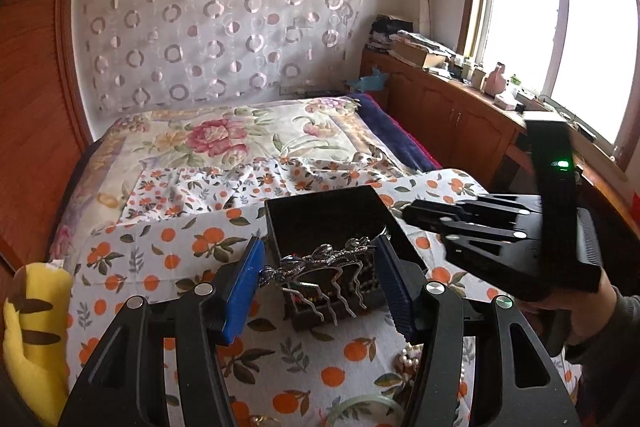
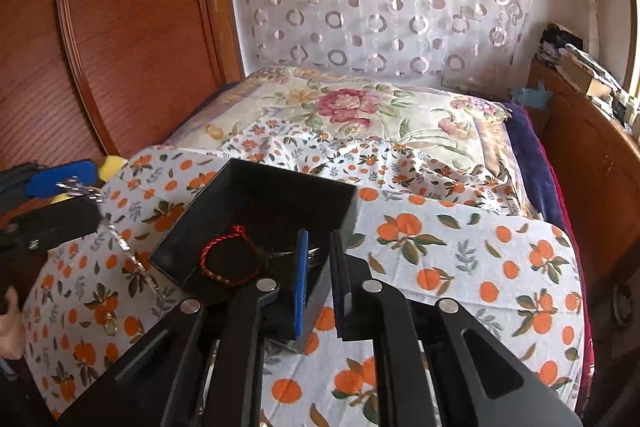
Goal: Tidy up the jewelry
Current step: 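Release the bangle into the box with the right gripper while the left gripper lowers the comb in, then open the left gripper to drop the hair comb in the box, withdraw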
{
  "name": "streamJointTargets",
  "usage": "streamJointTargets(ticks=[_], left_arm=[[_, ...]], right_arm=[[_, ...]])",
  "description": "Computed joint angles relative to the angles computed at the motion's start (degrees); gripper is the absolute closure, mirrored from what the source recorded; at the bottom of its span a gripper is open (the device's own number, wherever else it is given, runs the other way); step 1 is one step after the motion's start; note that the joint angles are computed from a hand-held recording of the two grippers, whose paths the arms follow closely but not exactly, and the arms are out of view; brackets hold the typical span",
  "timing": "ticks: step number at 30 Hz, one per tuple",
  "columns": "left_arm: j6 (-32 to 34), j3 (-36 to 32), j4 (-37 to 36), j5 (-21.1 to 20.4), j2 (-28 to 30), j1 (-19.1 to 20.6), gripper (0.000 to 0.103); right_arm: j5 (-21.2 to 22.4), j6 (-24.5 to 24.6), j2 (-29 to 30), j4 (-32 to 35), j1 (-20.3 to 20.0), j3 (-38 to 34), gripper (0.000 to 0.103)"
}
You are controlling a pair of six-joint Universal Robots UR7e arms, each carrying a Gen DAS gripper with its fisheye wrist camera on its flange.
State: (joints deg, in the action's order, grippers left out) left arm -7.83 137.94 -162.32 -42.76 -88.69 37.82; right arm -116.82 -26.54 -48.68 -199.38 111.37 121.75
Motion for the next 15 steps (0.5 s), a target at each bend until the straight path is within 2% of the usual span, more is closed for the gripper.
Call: streamJointTargets(ticks=[8,15], left_arm=[[1.7,-4.4,-3.0,-0.9,6.4,1.6,0.049],[1.5,-8.3,-2.0,-0.8,11.9,4.1,0.049]], right_arm=[[1.2,-1.6,-5.4,-2.1,-1.3,5.4,0.091],[2.3,-2.6,-7.1,-3.8,-2.6,8.2,0.091]])
